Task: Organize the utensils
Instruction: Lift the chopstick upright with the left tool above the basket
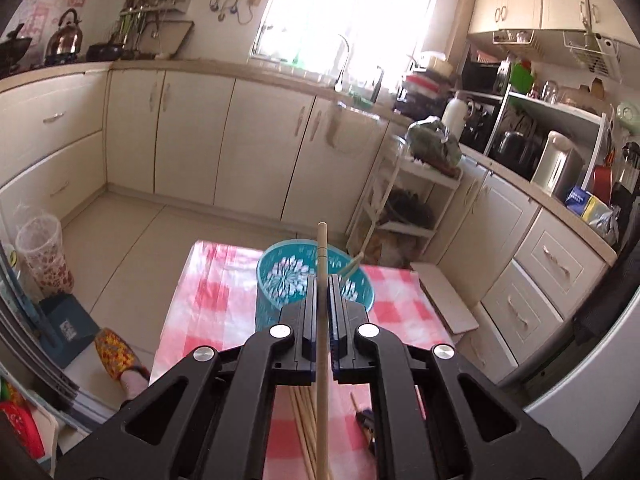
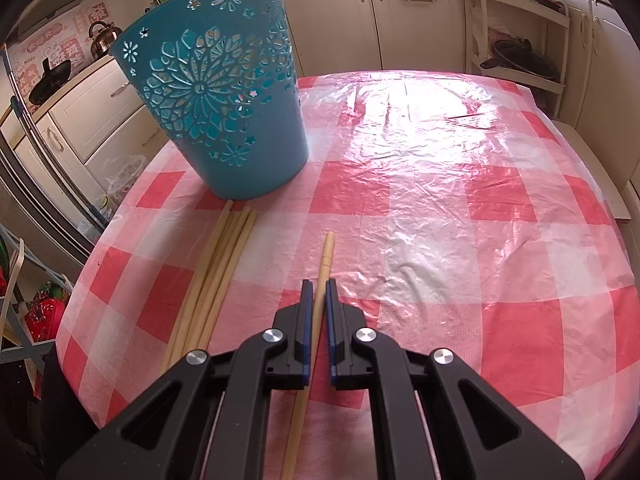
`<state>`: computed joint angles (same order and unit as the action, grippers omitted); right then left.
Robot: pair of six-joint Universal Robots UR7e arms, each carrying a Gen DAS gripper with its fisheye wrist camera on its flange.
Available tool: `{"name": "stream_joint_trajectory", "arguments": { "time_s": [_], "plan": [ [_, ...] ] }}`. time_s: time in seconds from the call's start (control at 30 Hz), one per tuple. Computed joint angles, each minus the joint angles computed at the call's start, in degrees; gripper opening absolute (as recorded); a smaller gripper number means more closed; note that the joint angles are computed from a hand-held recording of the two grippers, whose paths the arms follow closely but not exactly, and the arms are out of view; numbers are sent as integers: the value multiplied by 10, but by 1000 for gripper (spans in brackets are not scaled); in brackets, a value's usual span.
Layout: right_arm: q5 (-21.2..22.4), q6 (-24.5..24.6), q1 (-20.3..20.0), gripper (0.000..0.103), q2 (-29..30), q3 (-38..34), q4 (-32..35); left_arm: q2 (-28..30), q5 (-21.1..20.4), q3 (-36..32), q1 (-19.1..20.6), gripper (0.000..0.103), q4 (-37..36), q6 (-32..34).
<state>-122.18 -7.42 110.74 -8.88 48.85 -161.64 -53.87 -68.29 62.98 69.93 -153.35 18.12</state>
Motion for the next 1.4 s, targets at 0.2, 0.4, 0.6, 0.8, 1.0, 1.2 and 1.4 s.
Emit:
{"name": "stream_joint_trajectory", "arguments": {
  "time_s": [0.2,0.4,0.6,0.8,1.0,1.2,1.4],
  "plan": [
    [8,5,-2,7,-3,4,-1,99,-16,-132,-4,5,-69,39],
    [24,13,-6,7,-8,9,-1,215,-18,-307,3,5,-81,47],
    [37,18,-10,7,-16,20,-3,292,-17,-415,13,5,-71,47],
    [46,22,-13,7,-25,32,-6,289,-10,-369,24,5,-117,39],
    [45,22,-13,7,-23,28,-3,285,-1,-341,31,5,-131,50],
    [41,18,-12,7,-22,27,-4,258,-3,-289,37,5,-145,49],
    [34,17,-9,7,-17,23,-7,244,-6,-277,36,5,-141,29]
  ]
}}
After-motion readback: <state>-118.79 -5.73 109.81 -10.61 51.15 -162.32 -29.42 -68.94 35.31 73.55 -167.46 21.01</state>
